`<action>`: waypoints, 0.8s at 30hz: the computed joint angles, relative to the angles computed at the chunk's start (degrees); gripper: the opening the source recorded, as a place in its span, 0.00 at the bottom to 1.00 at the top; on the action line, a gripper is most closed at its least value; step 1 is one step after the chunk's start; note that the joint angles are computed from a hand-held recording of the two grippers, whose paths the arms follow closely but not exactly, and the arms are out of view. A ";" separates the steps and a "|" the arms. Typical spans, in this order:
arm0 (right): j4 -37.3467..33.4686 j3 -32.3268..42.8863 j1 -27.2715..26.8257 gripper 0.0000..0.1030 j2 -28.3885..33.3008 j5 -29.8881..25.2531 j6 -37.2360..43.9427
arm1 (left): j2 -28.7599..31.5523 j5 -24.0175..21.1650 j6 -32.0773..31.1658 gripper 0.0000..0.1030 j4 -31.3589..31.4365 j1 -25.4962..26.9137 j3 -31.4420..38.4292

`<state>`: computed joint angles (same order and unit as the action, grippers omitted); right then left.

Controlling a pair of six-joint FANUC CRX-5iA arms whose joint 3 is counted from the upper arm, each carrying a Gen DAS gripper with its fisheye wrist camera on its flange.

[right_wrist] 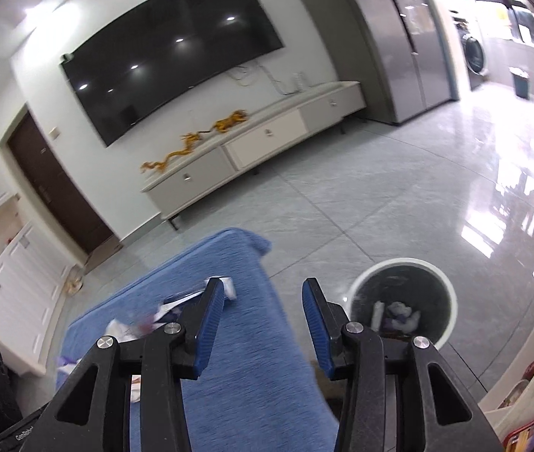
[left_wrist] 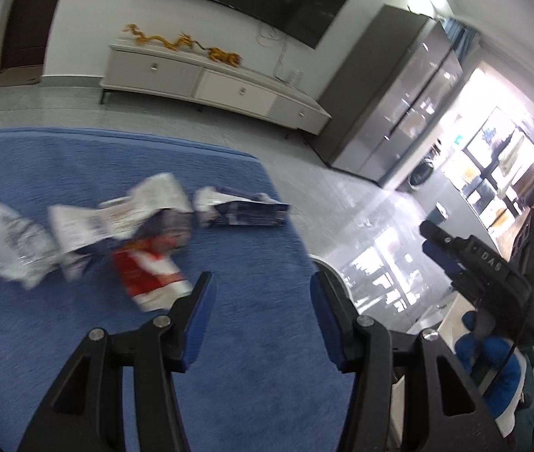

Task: Collect trash
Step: 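Move both open tools back over the cartons on the rug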

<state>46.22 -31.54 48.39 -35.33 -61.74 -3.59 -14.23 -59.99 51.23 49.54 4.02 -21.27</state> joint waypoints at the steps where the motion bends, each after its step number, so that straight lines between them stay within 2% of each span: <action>1: 0.36 0.49 0.94 0.40 0.57 0.45 0.13 | -1.31 -1.22 -1.08 0.49 0.70 3.09 -1.18; 5: -0.26 2.38 2.67 0.40 2.53 4.88 1.62 | -3.74 -3.86 -3.41 0.49 2.60 11.72 -3.95; 8: -2.02 3.65 2.67 0.44 3.56 7.48 4.28 | -2.79 -4.43 -2.47 0.50 3.06 15.04 -3.86; 9: -2.59 3.33 2.74 0.45 3.18 8.25 4.66 | -2.18 -4.16 -1.65 0.55 3.10 15.19 -3.61; 11: -3.63 3.73 2.55 0.45 3.66 9.03 5.43 | -1.20 -3.29 0.56 0.56 3.12 14.63 -3.28; 18: -7.92 2.99 0.68 0.49 3.46 9.30 7.74 | 6.25 0.28 7.78 0.56 1.41 10.09 -0.31; 24: -13.68 2.68 -3.87 0.52 5.25 12.18 12.03 | 10.47 3.18 11.28 0.57 -0.31 8.50 2.52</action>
